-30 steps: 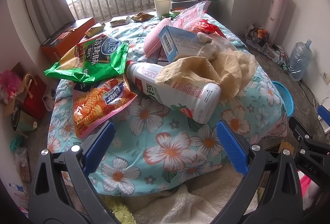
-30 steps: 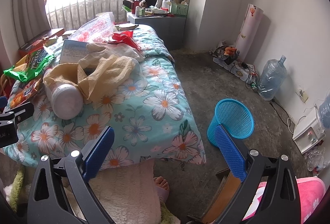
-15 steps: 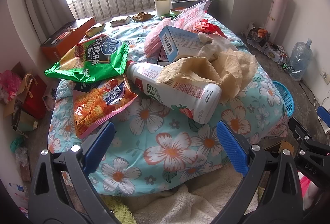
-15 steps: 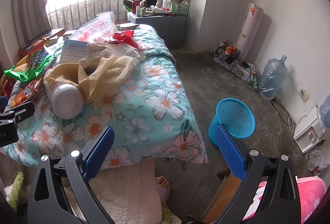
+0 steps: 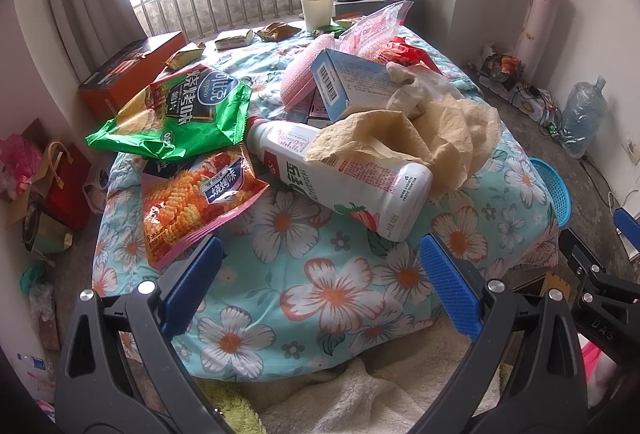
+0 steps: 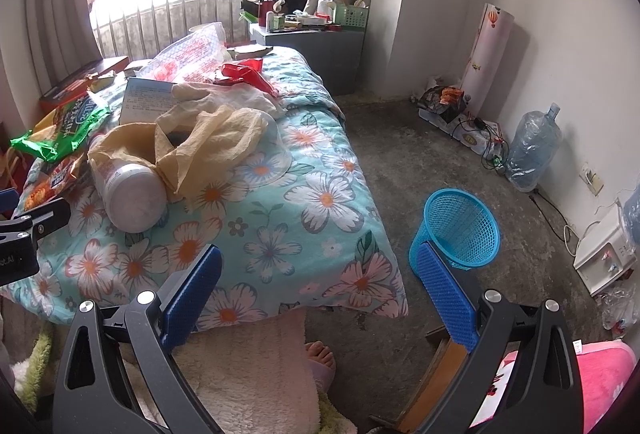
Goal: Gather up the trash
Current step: 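Grasp the clear plastic lid with the left tool while the right tool grasps the tan paper bag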
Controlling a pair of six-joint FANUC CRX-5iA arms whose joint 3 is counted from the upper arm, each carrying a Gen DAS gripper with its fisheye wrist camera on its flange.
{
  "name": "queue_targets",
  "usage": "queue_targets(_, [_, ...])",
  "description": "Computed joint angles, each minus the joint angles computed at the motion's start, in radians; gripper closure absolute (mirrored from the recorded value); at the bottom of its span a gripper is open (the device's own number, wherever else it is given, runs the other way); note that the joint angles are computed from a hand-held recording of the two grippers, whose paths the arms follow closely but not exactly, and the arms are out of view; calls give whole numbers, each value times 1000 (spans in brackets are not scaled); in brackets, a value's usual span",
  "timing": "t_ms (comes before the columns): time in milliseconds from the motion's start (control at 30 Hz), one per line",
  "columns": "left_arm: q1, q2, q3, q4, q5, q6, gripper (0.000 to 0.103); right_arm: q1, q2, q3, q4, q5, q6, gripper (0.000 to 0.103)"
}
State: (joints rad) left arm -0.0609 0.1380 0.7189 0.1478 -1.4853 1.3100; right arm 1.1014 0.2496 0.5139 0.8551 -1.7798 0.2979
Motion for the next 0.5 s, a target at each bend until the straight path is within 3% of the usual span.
queue_targets(133, [68, -38, -99, 137, 88, -49, 7, 9, -28, -44, 48, 73, -32, 8])
queue_targets(300, [192, -66, -253, 429, 204, -167, 8, 2, -75, -134, 122, 224, -91, 8])
queue_targets(500, [254, -68, -360, 643, 286, -322, 8, -54, -83, -121, 35, 391, -128, 8])
